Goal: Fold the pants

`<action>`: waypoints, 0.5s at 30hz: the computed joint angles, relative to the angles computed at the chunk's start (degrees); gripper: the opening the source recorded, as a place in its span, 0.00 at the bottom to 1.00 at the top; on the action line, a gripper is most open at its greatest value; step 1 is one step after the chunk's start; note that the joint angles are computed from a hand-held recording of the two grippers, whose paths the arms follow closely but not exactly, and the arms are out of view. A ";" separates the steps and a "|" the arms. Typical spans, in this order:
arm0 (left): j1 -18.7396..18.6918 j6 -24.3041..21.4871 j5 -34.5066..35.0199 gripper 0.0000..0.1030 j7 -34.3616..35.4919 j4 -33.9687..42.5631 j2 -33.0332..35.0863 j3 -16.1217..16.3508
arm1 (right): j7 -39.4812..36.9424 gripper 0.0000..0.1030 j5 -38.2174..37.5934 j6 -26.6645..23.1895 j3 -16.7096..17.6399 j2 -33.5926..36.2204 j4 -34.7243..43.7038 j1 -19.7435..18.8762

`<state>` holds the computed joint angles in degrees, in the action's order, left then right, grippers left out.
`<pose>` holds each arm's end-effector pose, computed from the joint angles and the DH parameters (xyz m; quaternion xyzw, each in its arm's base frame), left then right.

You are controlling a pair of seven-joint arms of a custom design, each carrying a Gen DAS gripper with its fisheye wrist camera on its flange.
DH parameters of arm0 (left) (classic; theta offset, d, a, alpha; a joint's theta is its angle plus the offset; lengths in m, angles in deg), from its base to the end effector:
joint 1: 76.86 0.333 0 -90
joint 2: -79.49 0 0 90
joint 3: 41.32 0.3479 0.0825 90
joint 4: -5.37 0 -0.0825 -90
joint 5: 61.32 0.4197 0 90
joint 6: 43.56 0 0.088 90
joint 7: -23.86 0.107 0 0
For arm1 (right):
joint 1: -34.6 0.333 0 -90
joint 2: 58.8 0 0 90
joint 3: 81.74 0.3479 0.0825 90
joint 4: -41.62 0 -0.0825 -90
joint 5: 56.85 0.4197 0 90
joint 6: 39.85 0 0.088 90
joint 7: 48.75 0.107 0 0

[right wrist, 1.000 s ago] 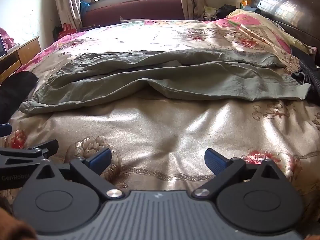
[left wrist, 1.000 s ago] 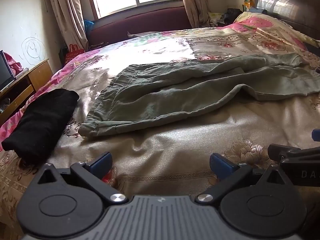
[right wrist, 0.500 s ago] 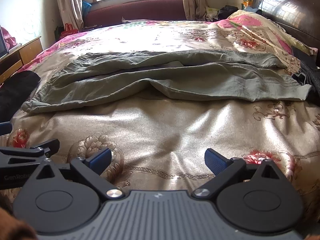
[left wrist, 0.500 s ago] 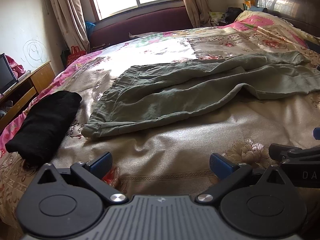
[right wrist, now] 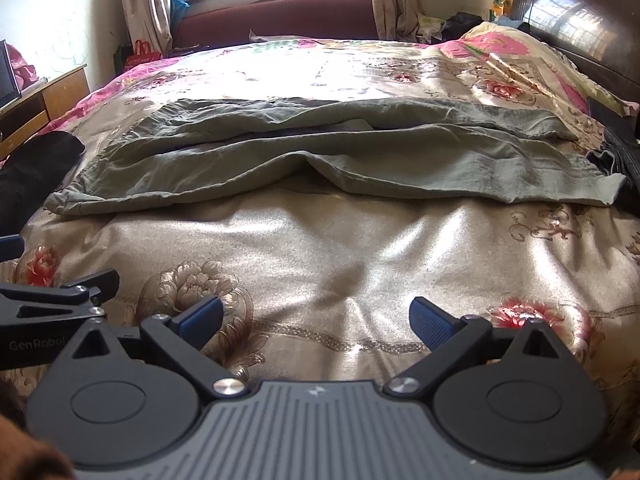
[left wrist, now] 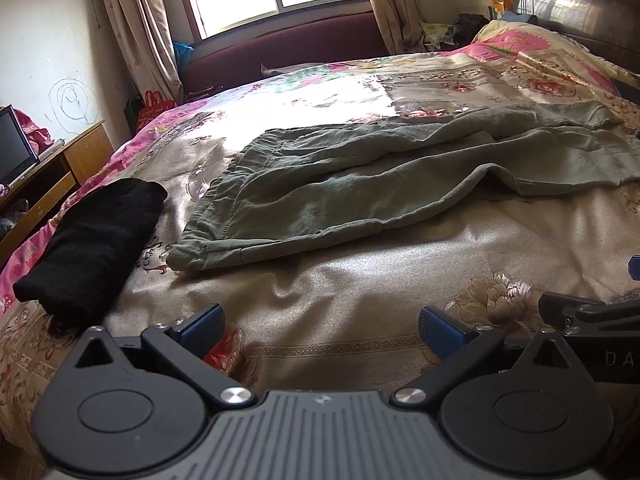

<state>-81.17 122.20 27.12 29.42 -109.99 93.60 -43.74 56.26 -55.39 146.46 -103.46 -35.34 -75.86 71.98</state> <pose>0.6279 -0.1323 0.3695 -0.6165 0.6571 -0.2298 0.3679 0.6496 0.2025 0.3509 -0.6719 0.6216 -0.2478 0.3173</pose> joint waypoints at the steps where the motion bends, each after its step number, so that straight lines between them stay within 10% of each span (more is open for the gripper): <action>1: 0.02 0.02 0.08 1.00 -0.23 -0.05 -0.05 0.04 | -0.09 0.96 -0.08 -0.06 -0.40 0.10 0.05 0.41; 15: 0.28 -0.71 2.47 1.00 -1.54 0.04 0.10 -0.53 | -0.31 0.96 -0.58 -0.48 -2.73 0.56 0.14 2.83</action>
